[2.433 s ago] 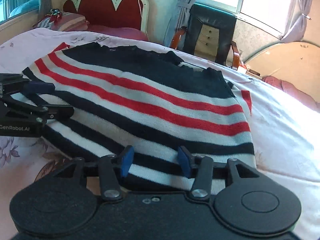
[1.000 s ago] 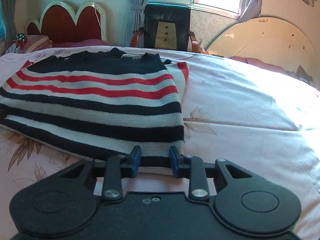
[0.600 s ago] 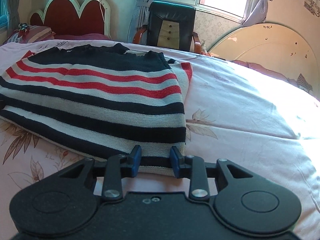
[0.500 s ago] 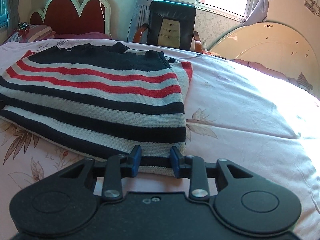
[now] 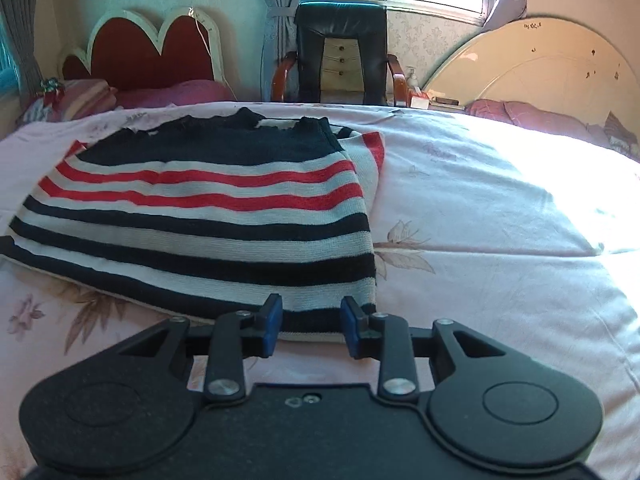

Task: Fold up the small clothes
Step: 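Grasp one side edge of the sweater with the left tool and lift it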

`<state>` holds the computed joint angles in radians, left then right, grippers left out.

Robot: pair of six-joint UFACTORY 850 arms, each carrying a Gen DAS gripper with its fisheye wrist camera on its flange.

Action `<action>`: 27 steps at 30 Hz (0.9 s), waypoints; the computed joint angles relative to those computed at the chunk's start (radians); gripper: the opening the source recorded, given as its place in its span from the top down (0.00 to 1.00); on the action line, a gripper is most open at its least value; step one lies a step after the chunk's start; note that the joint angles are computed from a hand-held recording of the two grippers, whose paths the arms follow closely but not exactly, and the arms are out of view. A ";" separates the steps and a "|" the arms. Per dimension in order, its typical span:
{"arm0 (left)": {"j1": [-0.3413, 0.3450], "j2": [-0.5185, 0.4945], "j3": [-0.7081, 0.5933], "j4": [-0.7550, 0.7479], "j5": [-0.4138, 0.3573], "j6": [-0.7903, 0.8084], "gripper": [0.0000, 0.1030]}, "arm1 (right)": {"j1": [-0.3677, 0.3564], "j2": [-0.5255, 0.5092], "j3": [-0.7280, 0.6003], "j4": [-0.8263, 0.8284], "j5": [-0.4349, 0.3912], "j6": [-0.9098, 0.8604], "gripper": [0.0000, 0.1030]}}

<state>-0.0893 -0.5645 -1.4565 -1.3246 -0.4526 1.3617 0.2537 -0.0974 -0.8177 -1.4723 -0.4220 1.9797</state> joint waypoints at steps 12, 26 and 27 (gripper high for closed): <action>0.064 -0.050 0.089 -0.362 -0.246 -0.140 0.34 | 0.037 0.024 0.036 -0.230 0.090 0.381 0.82; 0.016 -0.221 -0.091 -0.550 -0.255 -0.142 0.50 | -0.037 -0.125 -0.104 -0.834 0.170 0.976 0.86; 0.015 -0.233 -0.108 -0.549 -0.256 -0.147 0.50 | -0.043 -0.139 -0.118 -0.887 0.171 1.027 0.86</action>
